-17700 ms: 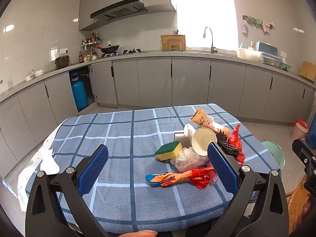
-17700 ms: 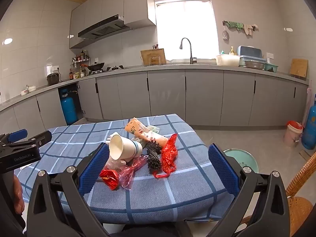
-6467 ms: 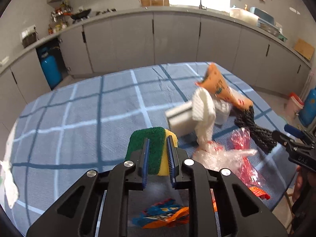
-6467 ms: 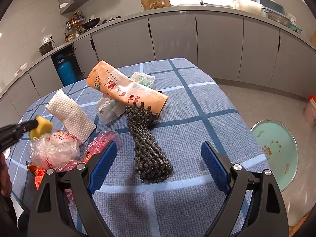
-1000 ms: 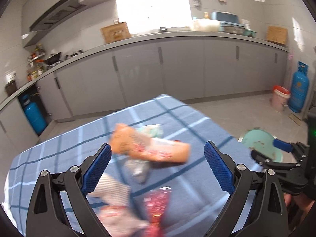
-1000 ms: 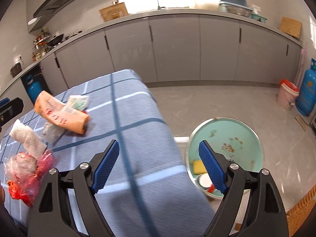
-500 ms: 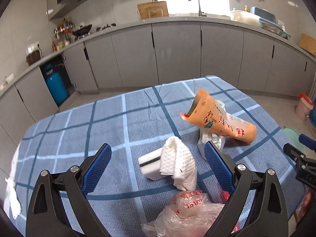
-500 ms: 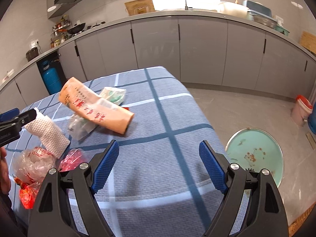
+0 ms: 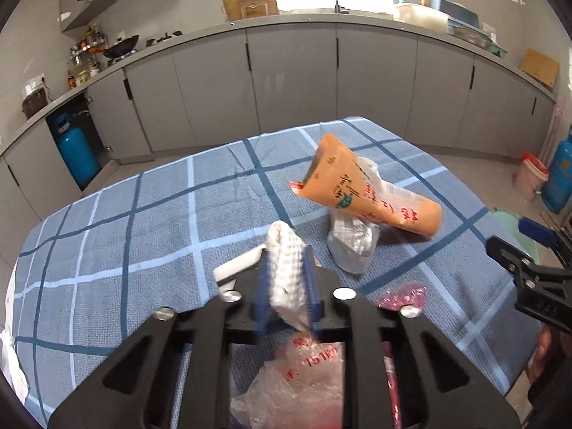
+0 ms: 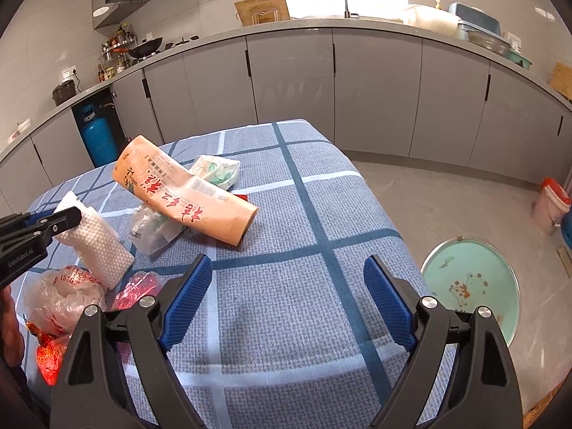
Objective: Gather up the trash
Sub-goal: 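Grasp the white cloth with the left tool and lift it, then grasp the orange snack wrapper with the right tool while the left tool holds the cloth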
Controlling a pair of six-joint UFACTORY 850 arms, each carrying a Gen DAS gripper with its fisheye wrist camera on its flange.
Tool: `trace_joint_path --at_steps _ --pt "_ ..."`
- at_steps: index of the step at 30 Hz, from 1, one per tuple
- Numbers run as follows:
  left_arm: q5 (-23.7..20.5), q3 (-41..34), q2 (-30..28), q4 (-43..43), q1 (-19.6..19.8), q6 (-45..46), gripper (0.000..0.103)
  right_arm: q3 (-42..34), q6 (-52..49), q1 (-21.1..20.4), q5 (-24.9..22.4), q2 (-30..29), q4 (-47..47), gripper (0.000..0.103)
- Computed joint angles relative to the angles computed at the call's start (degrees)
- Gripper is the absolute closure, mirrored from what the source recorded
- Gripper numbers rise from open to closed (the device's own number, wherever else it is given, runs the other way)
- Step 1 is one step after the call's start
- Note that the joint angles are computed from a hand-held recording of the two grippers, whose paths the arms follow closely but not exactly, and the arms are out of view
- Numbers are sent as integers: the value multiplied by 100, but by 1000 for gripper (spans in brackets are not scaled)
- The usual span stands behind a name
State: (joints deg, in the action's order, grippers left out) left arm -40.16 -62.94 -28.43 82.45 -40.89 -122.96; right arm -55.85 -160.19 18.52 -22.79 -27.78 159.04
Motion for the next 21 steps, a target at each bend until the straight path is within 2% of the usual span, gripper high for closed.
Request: trace_joint_path --at_steps 4,11,16,21 --pt "-159 134 162 198 -57 -262 90 -100 -11 55 2 -37 -50 17" --pt "-797 487 702 521 -139 -772 90 -408 -105 284 95 -148 -183 17" --pt "-1323 679 927 407 -122 -836 90 -731 -434 547 190 -294 -113 17" --pt "-1487 817 974 273 16 -865 90 -1164 -789 814 427 -541 -69 17"
